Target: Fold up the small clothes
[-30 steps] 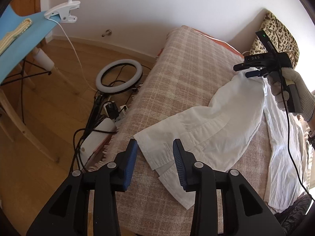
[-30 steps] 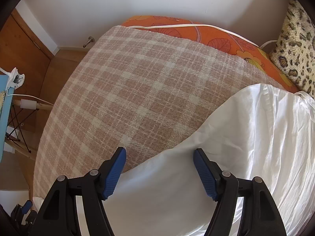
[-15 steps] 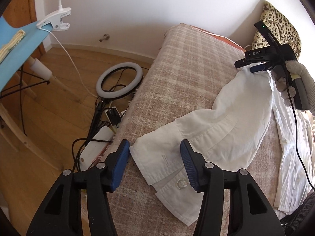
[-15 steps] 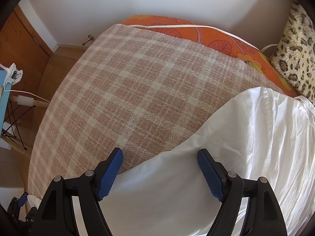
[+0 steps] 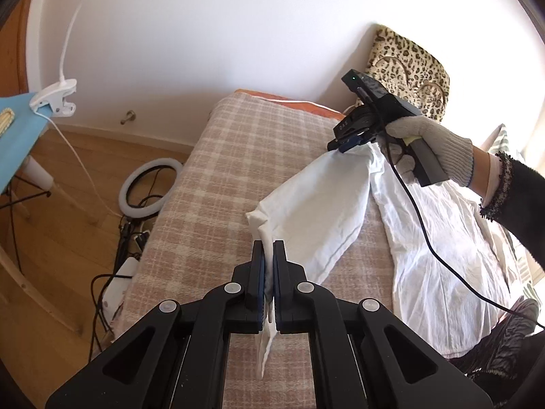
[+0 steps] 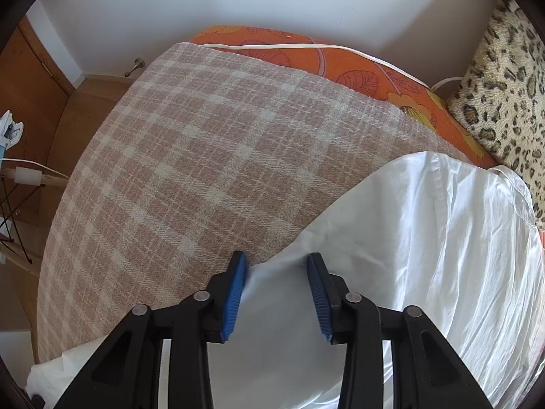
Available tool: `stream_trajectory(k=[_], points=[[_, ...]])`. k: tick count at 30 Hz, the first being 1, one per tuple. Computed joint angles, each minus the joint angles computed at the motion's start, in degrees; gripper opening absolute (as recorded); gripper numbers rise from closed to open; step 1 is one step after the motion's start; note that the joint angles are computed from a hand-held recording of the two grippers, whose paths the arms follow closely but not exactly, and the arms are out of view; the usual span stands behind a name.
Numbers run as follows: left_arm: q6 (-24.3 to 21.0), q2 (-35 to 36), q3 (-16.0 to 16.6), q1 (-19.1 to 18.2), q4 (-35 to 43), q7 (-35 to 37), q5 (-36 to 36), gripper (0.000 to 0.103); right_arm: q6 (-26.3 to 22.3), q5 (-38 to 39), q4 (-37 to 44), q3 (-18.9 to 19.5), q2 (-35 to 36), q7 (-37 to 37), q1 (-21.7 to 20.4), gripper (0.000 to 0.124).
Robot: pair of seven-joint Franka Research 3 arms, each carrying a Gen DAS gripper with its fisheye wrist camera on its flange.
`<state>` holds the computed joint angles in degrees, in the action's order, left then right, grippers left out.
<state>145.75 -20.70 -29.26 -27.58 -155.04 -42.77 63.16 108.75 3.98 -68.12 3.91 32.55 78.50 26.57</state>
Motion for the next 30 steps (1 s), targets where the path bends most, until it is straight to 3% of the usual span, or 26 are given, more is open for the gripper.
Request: stream_trajectory(k=[1, 4, 11, 18, 25, 30], points=[[-0.83, 0.50, -0.48, -0.21, 1.14, 0.95, 0.13, 0.003, -1.69, 1.30, 1.82, 0.27, 0.94, -0.31, -0.87, 0.013], [-2.61, 1.54, -1.55, -0.77, 3.90, 2.07, 1.85, 0.003, -3.85, 4.03, 4.11, 0.72, 1.89, -1.53, -2.65, 0.002], [-2.83, 2.15, -3.10, -2.11, 7.19, -4.92, 11.29, 0.002, -5.21, 11.53, 3.72, 1.31, 0.03, -4.28, -7.84, 0.000], [-1.69, 10.79, -1.48, -4.60, 14.64, -6.63, 20.69, 0.002, -6.18, 16.64, 4.17, 0.99, -1.84, -5.72, -12.43, 0.000], [0.24, 24.76, 2.04, -9.33, 27.23, 7.81, 22.60, 0.002, -6.27, 20.57, -1.09, 0.39, -4.65, -10.34, -16.97, 0.000], [3.73, 33.90, 4.91, -12.57, 34.31, 19.90, 17.23, 0.003, -5.37, 21.11, -6.91, -0.50, -6.53, -13.74, -18.61, 0.000]])
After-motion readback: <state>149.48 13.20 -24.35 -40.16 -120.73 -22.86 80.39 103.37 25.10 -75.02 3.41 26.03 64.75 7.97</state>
